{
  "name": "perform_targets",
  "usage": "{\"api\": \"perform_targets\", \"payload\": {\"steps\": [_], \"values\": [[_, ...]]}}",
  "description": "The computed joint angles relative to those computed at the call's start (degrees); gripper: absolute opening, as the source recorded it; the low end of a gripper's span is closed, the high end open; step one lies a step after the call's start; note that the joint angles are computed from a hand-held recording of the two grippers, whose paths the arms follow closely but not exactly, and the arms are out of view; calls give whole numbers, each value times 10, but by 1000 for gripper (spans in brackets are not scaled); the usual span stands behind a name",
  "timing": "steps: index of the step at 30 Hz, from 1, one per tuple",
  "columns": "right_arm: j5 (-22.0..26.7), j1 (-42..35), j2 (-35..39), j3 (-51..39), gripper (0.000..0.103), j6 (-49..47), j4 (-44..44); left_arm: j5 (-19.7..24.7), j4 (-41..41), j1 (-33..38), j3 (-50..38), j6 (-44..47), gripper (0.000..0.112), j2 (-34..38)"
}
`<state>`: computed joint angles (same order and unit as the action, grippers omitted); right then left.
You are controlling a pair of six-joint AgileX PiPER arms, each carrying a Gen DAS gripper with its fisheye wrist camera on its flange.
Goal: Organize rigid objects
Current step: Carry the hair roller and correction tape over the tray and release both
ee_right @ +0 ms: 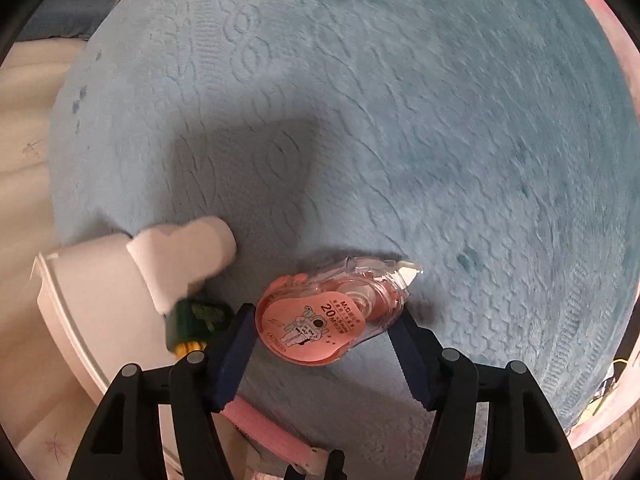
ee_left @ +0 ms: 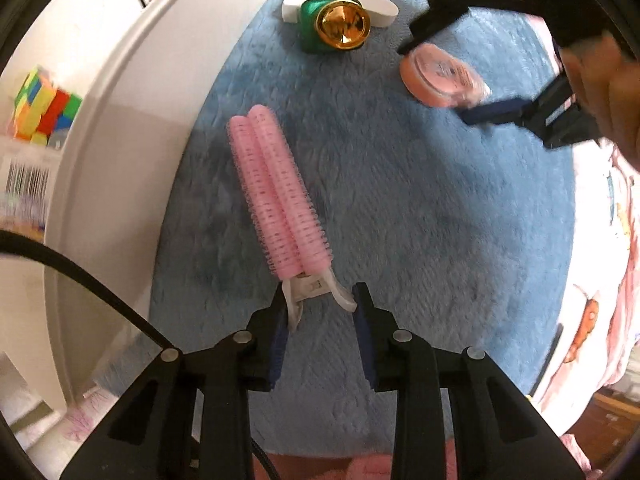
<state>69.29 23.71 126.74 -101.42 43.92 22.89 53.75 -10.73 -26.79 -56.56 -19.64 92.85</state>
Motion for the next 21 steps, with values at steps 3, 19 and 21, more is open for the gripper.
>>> {"api": "perform_targets", "payload": {"steps": [3, 19, 21], "values": [[-44, -9, -55, 108, 66, -44, 25, -9, -27, 6, 22, 7, 32, -27], [-163, -49, -315, 524, 67, -166, 120, 7, 5, -30, 21, -25, 32, -172], [-167, -57, -340, 555, 67, -174, 132, 21, 12, -29, 11, -16, 32, -178]]}}
